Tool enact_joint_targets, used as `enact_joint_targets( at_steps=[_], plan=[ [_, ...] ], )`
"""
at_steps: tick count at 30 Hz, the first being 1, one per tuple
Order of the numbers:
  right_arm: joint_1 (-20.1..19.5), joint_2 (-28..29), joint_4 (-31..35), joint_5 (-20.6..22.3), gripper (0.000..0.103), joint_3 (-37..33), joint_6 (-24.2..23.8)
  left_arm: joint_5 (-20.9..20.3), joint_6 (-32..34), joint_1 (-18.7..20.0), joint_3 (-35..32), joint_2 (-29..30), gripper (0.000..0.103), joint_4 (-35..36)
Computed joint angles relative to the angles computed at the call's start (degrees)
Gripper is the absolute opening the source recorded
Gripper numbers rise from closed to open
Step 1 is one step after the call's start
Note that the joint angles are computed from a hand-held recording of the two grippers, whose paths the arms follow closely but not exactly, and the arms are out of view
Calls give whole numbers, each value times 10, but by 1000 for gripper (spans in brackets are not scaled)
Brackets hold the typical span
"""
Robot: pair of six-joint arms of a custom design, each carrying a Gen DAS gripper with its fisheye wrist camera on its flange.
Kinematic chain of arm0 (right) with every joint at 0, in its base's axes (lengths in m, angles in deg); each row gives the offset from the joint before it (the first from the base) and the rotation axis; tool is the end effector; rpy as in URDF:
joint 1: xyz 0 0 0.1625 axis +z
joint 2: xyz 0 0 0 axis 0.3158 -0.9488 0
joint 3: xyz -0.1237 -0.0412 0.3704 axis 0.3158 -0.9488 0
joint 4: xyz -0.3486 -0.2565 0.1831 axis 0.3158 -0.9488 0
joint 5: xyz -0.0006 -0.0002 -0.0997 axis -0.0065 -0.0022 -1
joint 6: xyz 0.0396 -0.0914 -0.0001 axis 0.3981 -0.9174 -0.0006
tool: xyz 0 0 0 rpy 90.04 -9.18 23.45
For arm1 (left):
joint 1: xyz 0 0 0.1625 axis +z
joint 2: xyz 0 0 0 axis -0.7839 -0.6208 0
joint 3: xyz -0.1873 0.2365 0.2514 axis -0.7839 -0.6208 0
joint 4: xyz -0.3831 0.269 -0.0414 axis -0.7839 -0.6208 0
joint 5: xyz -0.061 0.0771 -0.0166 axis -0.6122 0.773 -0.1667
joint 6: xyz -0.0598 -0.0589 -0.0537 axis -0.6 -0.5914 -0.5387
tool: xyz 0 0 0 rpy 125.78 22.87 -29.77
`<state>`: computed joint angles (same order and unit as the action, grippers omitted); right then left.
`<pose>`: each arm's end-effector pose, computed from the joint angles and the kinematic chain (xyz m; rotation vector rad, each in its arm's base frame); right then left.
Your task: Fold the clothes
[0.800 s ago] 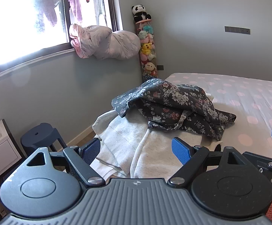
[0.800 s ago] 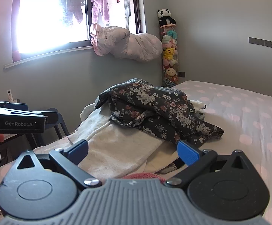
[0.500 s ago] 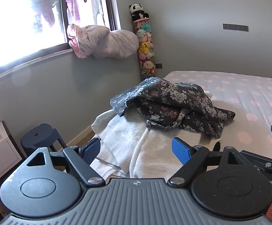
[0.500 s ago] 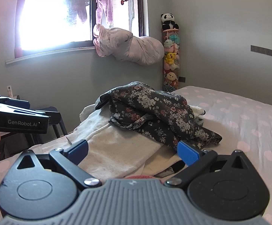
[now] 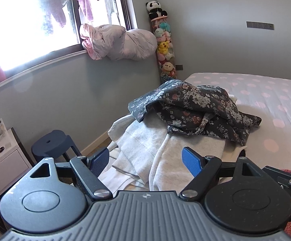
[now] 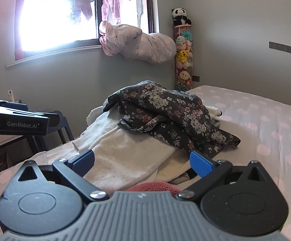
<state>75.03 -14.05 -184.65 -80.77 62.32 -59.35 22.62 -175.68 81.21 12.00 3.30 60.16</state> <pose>0.1757 -0.5785 0.3727 1.2347 -2.3702 1.1009 -0.5189 -0.5606 0.1369 0.1582 1.7170 -1.1938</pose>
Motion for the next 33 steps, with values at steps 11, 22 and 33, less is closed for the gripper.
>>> enact_joint_targets(
  at_steps=[11, 22, 33],
  plan=[
    [-2, 8, 8, -1, 102, -7, 1, -7, 70, 1, 41, -26, 78, -100],
    [-4, 10, 3, -3, 102, -6, 1, -15, 131, 3, 57, -33, 78, -164],
    [-9, 5, 2, -2, 102, -4, 8, -18, 151, 4, 62, -34, 78, -184]
  ],
)
